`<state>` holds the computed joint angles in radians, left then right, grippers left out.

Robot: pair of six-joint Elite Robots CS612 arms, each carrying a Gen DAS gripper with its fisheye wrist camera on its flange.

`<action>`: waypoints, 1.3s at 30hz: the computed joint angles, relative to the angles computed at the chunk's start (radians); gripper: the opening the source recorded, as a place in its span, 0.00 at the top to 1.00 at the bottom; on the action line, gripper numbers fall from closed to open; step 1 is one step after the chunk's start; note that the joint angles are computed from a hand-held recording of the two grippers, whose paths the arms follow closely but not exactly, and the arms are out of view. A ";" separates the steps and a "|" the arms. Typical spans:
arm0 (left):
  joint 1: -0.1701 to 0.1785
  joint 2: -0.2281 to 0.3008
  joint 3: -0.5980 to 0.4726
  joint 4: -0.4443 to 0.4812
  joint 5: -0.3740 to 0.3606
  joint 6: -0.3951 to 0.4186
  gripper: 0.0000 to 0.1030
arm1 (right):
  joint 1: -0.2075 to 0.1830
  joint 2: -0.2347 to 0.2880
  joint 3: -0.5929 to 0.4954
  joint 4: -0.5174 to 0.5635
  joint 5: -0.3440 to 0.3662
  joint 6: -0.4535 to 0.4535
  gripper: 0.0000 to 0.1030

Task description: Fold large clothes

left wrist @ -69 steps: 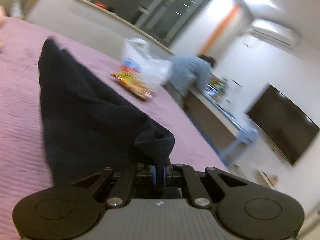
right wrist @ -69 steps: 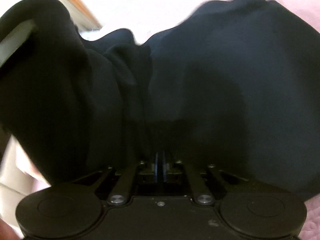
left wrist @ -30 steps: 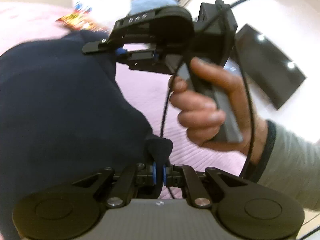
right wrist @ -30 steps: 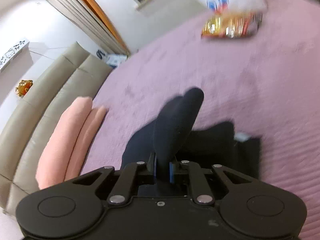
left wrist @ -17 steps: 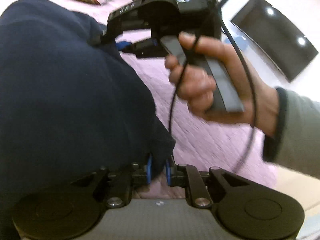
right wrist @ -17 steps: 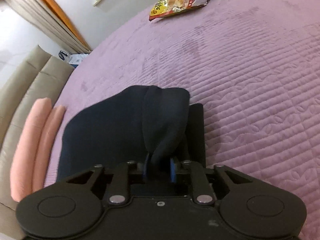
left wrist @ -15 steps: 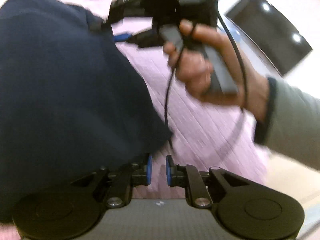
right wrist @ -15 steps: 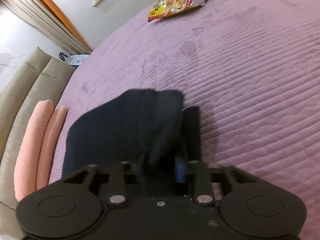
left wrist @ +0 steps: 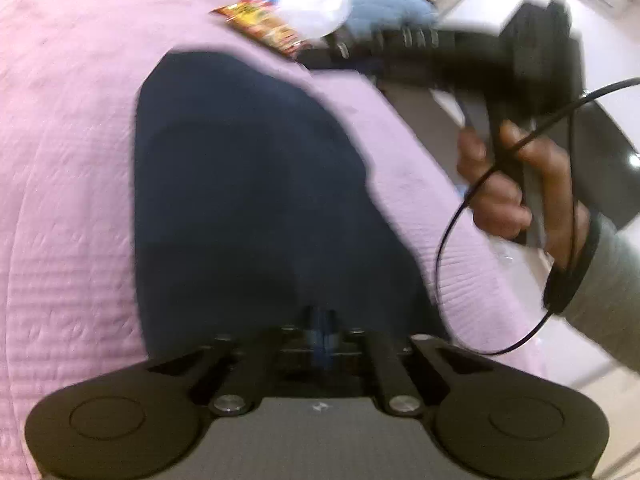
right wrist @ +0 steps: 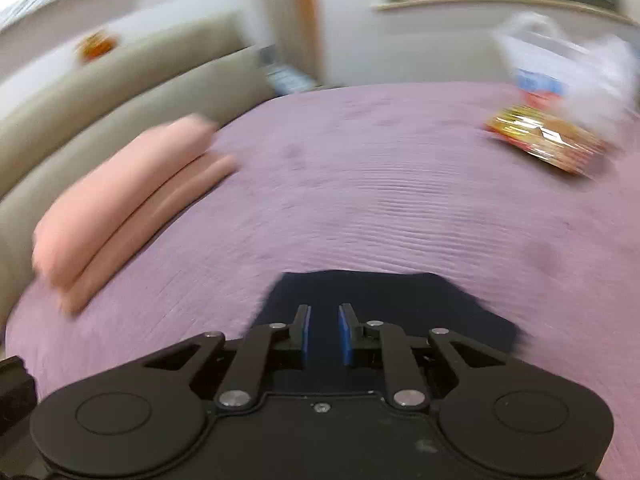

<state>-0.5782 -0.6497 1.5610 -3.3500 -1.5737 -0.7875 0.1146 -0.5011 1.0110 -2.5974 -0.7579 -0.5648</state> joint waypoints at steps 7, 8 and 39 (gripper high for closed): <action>-0.003 -0.017 0.063 -0.078 0.022 -0.056 0.97 | 0.057 0.078 -0.065 -0.040 -0.153 -0.146 0.95; -0.002 -0.014 0.056 -0.074 0.010 -0.065 0.97 | 0.064 0.081 -0.053 -0.144 -0.220 -0.121 1.00; 0.007 -0.079 0.111 -0.022 0.016 -0.122 0.96 | -0.008 -0.175 0.327 -0.057 -0.306 -0.050 0.86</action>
<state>-0.5714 -0.7292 1.6716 -3.3722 -1.5576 -0.9093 0.1069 -0.6759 1.3383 -2.6546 -1.0644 -0.6149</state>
